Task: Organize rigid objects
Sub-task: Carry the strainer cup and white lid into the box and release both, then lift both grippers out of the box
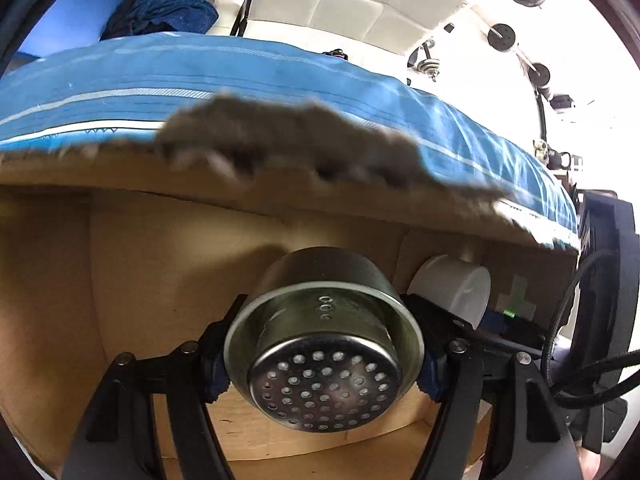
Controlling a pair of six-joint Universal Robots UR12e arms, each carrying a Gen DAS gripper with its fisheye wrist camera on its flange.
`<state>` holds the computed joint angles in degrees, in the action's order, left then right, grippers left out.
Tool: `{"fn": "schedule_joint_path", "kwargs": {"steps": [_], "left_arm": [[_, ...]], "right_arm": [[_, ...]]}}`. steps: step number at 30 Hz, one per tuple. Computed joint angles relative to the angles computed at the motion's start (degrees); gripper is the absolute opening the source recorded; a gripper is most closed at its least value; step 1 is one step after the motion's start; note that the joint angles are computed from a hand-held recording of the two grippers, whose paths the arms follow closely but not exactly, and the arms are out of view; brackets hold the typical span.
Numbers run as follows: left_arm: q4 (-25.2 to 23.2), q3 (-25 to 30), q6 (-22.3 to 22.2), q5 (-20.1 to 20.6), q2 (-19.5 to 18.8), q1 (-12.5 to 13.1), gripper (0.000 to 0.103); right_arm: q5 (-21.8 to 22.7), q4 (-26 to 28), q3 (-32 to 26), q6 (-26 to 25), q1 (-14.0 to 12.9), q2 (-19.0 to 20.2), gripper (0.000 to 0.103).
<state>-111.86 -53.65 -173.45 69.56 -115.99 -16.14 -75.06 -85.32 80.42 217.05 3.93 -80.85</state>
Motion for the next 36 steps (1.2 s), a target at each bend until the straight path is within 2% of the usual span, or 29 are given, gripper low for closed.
{"fn": "schedule_joint_path", "kwargs": {"steps": [8,14,18,23,27,30,34,36], "left_arm": [[-2.08,1.49,-0.30,-0.39,-0.48,0.49,0.074],[-1.96,1.09,-1.29,-4.17,0.00,1.53,0.075],[-0.59,0.20,-2.45,-3.89,0.42,1.41,0.078],[-0.72,-1.41,-2.46,-7.19,1.22,1.72,0.078],[-0.71,-0.63,-2.03,-5.13,1.25,1.78,0.078],[0.33,-0.31,-1.99,-1.72,1.97,1.71,0.078],[5.46,-1.74,-0.57,6.86,4.60,0.59,0.078],[7.63,-2.84,-0.45,9.21,6.04,0.38,0.078]], "right_arm": [[2.39,1.73,-0.87,0.30,-0.74,0.61,0.075],[5.80,1.87,-0.54,-0.51,-1.33,-0.21,0.086],[4.92,2.09,-1.52,-0.69,-1.06,-0.15,0.087],[4.46,2.95,-2.46,-0.80,-0.91,0.10,0.087],[4.09,2.94,-1.85,-0.26,-0.10,-0.52,0.087],[3.35,2.65,-2.02,-0.28,0.35,-0.09,0.087],[2.12,3.22,-2.42,-0.53,1.45,-0.29,0.095],[0.62,3.70,-3.25,-0.68,2.36,-0.20,0.097]]}}
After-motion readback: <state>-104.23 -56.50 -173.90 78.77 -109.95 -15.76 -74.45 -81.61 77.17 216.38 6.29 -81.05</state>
